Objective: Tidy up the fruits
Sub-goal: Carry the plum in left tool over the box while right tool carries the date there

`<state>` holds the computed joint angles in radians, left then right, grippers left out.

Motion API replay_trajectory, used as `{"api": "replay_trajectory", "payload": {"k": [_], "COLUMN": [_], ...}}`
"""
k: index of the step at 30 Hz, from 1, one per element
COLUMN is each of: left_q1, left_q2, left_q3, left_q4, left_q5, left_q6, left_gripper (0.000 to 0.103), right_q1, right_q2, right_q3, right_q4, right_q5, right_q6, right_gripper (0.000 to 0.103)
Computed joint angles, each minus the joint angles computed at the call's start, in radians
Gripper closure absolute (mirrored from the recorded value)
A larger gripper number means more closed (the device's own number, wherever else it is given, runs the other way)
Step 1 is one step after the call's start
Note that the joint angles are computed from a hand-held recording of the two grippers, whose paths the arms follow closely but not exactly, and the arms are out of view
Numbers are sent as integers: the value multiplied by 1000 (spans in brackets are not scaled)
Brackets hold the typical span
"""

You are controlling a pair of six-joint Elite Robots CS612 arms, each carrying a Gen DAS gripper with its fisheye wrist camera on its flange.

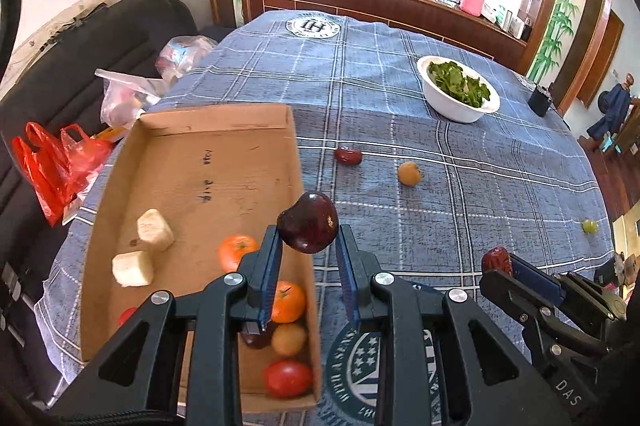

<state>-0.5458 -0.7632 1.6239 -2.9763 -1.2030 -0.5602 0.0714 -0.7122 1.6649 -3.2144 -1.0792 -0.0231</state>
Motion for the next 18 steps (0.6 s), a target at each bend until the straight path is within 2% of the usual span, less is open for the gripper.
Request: {"api": "replay_trajectory", "payload": {"k": [18], "left_q1": [13], "left_q2": [-27], "left_q3": [54], "left_q4": [-29], "left_q5": [50], "left_q6": [-30], "left_gripper": [78], "right_q1": [34], "right_q2": [-10], "right_q3": [1], "right_q4": [14], "right_q5": [-3], "right_q6": [-41], "right_gripper": [80]}}
